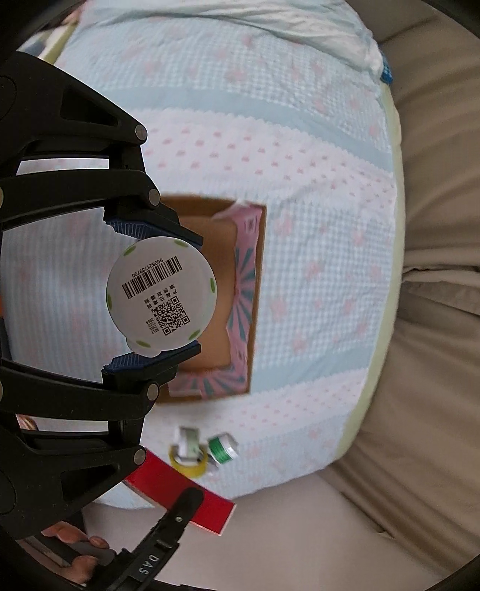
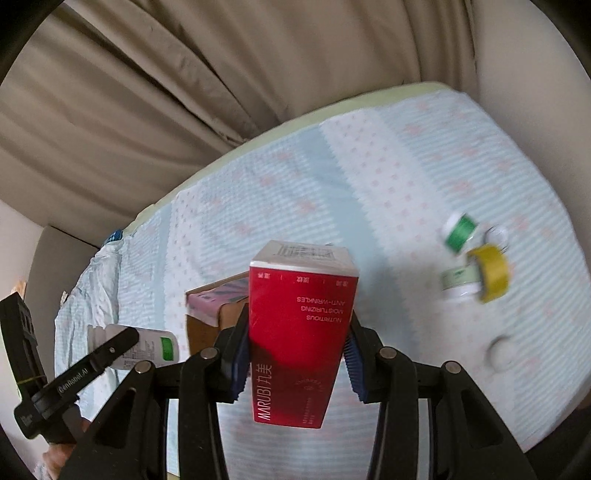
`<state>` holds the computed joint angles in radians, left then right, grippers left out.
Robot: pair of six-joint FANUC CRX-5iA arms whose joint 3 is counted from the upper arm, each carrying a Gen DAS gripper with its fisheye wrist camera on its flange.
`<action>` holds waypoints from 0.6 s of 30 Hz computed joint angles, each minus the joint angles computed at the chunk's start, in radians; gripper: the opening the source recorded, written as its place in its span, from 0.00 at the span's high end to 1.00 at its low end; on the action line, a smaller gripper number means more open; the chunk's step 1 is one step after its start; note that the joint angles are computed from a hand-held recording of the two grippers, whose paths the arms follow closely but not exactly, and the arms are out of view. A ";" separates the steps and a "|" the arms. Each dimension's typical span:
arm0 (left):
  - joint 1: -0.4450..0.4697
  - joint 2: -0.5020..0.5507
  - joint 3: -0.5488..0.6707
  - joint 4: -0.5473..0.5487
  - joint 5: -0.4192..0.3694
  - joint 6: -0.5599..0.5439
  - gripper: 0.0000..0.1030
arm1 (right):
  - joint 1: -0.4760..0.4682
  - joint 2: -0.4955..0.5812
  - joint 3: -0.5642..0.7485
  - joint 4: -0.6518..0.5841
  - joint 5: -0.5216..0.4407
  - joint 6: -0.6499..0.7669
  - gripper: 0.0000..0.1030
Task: Organize rigid objects
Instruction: 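Carry the white bottle and red box into the cardboard box with both tools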
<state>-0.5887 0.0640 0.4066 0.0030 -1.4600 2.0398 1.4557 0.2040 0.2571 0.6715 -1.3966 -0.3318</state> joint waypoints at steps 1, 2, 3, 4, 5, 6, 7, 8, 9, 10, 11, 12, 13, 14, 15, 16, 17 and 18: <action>0.019 0.001 -0.013 0.012 0.002 -0.035 0.55 | -0.007 0.026 0.025 -0.009 0.010 -0.008 0.61; 0.039 0.002 -0.027 0.027 0.004 -0.074 0.55 | -0.016 0.045 0.039 -0.018 0.028 -0.019 0.61; 0.055 0.007 -0.039 0.041 0.008 -0.108 0.55 | -0.028 0.065 0.055 -0.033 0.048 -0.026 0.61; 0.072 0.012 -0.052 0.056 0.013 -0.144 0.55 | -0.041 0.088 0.074 -0.053 0.062 -0.024 0.61; 0.080 0.021 -0.057 0.064 0.015 -0.166 0.55 | -0.049 0.103 0.088 -0.068 0.068 -0.020 0.61; 0.089 0.033 -0.062 0.072 0.015 -0.193 0.55 | -0.061 0.125 0.108 -0.088 0.077 -0.012 0.61; 0.092 0.045 -0.061 0.075 0.013 -0.209 0.55 | -0.075 0.143 0.120 -0.109 0.096 -0.005 0.61; 0.098 0.059 -0.061 0.079 0.011 -0.228 0.55 | -0.089 0.157 0.129 -0.130 0.116 0.000 0.61; 0.103 0.074 -0.061 0.085 0.008 -0.247 0.55 | -0.099 0.166 0.132 -0.146 0.131 0.001 0.61; 0.106 0.087 -0.059 0.090 0.005 -0.259 0.55 | -0.113 0.173 0.129 -0.167 0.153 0.003 0.61; 0.109 0.104 -0.058 0.097 0.002 -0.271 0.55 | -0.122 0.178 0.127 -0.181 0.165 0.006 0.61; 0.113 0.121 -0.056 0.105 -0.001 -0.284 0.55 | -0.135 0.185 0.125 -0.201 0.178 0.012 0.61; 0.114 0.134 -0.054 0.106 -0.002 -0.293 0.55 | -0.146 0.191 0.122 -0.218 0.190 0.017 0.61; 0.112 0.151 -0.049 0.102 -0.004 -0.301 0.55 | -0.160 0.195 0.111 -0.236 0.208 0.021 0.61; 0.112 0.163 -0.053 0.108 0.003 -0.322 0.55 | -0.170 0.197 0.104 -0.249 0.223 0.023 0.61; 0.109 0.179 -0.048 0.101 -0.001 -0.328 0.55 | -0.182 0.198 0.091 -0.266 0.242 0.025 0.61; 0.107 0.195 -0.043 0.100 -0.008 -0.335 0.55 | -0.189 0.200 0.084 -0.278 0.251 0.027 0.61; 0.106 0.212 -0.038 0.101 -0.018 -0.343 0.55 | -0.198 0.204 0.080 -0.295 0.258 0.030 0.61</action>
<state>-0.4826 0.2756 0.3689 0.1044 -1.4778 1.6967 1.2578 0.4081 0.3373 0.3769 -1.1383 -0.3015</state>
